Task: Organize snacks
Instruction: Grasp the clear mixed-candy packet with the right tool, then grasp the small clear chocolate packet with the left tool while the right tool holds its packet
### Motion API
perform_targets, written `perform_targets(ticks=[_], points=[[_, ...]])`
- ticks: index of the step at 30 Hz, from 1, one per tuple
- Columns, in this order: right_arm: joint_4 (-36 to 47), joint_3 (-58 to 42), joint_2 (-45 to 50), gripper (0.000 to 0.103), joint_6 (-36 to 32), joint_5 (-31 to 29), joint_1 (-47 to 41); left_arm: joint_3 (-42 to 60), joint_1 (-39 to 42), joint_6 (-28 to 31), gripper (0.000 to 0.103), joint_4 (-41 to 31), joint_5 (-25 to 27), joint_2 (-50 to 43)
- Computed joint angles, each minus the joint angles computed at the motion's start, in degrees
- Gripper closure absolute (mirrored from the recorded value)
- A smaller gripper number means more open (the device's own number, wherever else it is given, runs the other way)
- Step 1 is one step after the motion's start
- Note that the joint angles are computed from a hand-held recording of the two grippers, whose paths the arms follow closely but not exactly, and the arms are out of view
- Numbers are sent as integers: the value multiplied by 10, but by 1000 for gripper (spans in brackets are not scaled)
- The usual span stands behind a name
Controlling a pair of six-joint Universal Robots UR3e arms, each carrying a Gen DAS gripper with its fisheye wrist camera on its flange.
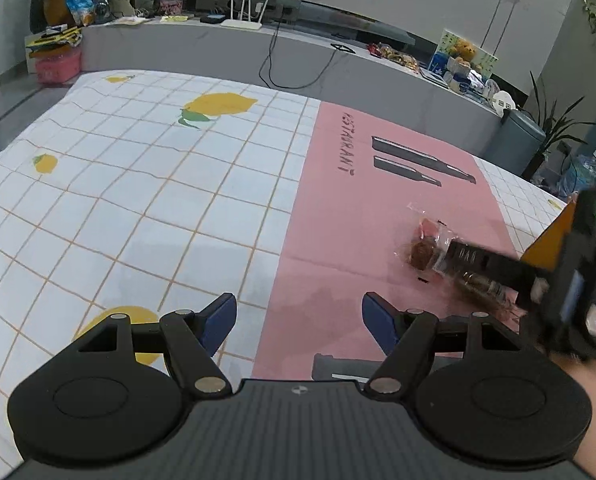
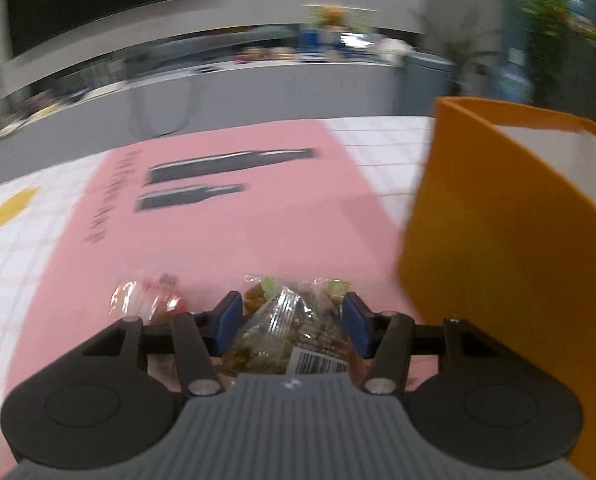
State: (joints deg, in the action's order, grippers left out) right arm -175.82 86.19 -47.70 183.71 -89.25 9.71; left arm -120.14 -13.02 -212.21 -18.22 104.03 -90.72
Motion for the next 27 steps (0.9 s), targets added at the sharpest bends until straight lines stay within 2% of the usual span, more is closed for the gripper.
perform_targets(ticks=[4, 7, 10, 15, 18, 20, 24, 27], points=[[-25, 96, -56, 49, -83, 116, -36, 4, -14, 9, 19, 10, 29, -9], [-39, 174, -104, 49, -137, 164, -54, 26, -23, 21, 19, 11, 41, -32], [-47, 231, -140, 47, -181, 201, -73, 26, -22, 51, 19, 68, 21, -50], [-83, 269, -144, 35, -212, 230, -92, 74, -30, 97, 16, 128, 2, -110], [-121, 275, -125, 17, -217, 221, -84, 119, -27, 135, 15, 139, -27, -157], [-191, 306, -108, 7, -213, 231, -91, 151, -25, 162, 15, 130, -43, -188], [-200, 315, -111, 3, -202, 228, -91, 185, -54, 212, 15, 166, 22, -248], [-199, 312, -110, 3, -201, 222, -86, 205, -59, 231, 15, 182, 40, -281]])
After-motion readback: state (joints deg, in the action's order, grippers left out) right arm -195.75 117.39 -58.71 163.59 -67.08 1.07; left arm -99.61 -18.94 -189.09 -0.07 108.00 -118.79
